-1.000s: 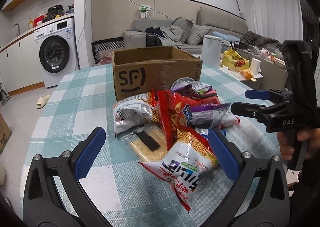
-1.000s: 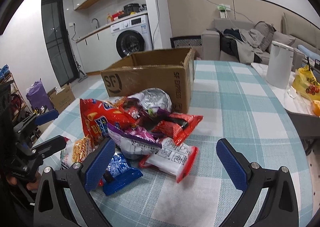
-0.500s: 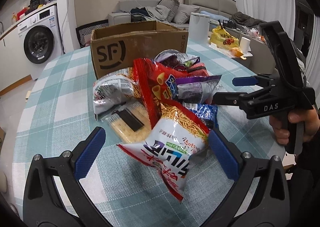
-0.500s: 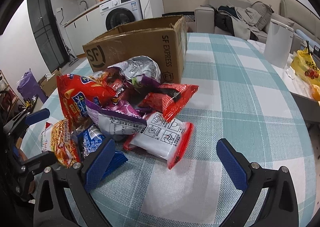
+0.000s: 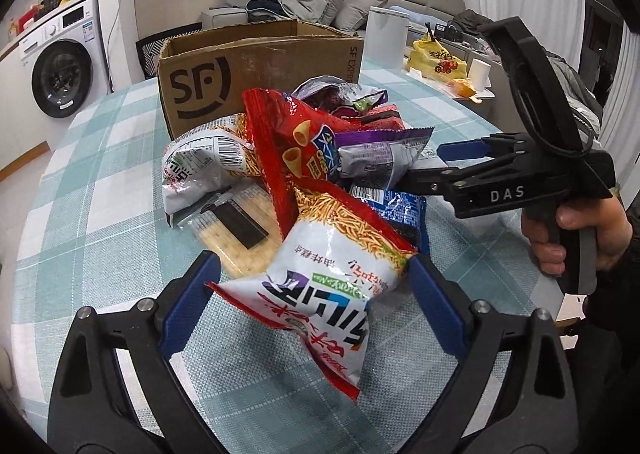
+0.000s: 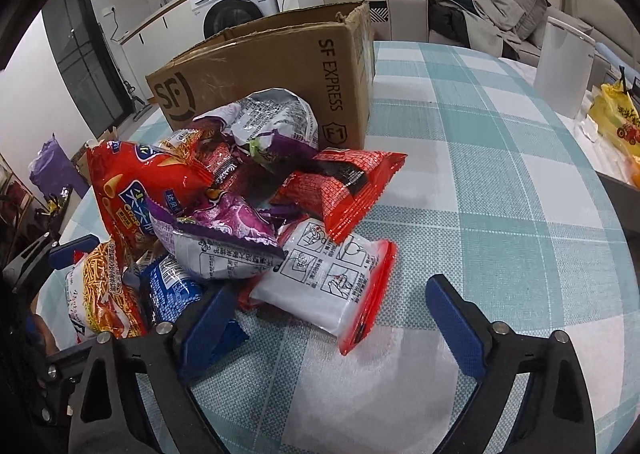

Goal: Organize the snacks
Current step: 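Lower the left tool onto the white noodle-snack bag and close it, then close the right tool on the white packet with red edges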

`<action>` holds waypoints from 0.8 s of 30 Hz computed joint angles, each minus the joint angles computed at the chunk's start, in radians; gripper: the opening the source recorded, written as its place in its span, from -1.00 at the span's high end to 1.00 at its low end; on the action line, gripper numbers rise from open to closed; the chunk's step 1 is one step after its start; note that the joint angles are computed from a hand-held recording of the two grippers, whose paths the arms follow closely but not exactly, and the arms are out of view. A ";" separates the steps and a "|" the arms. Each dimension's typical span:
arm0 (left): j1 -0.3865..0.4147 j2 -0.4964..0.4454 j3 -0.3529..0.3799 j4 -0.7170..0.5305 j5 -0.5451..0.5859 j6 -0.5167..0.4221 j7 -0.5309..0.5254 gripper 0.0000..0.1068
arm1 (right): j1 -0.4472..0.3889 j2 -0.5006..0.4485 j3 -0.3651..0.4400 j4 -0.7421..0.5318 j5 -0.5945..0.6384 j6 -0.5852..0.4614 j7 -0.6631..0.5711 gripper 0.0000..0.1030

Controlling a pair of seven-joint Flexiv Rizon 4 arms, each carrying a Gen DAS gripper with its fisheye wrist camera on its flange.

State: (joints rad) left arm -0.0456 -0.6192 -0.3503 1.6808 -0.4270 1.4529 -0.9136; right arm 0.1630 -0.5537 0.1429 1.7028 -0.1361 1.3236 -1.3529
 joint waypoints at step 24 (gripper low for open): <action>0.082 0.025 -0.134 0.055 -0.122 -0.027 0.168 0.01 | -0.097 0.046 0.117 0.072 0.139 0.085 -0.149 0.11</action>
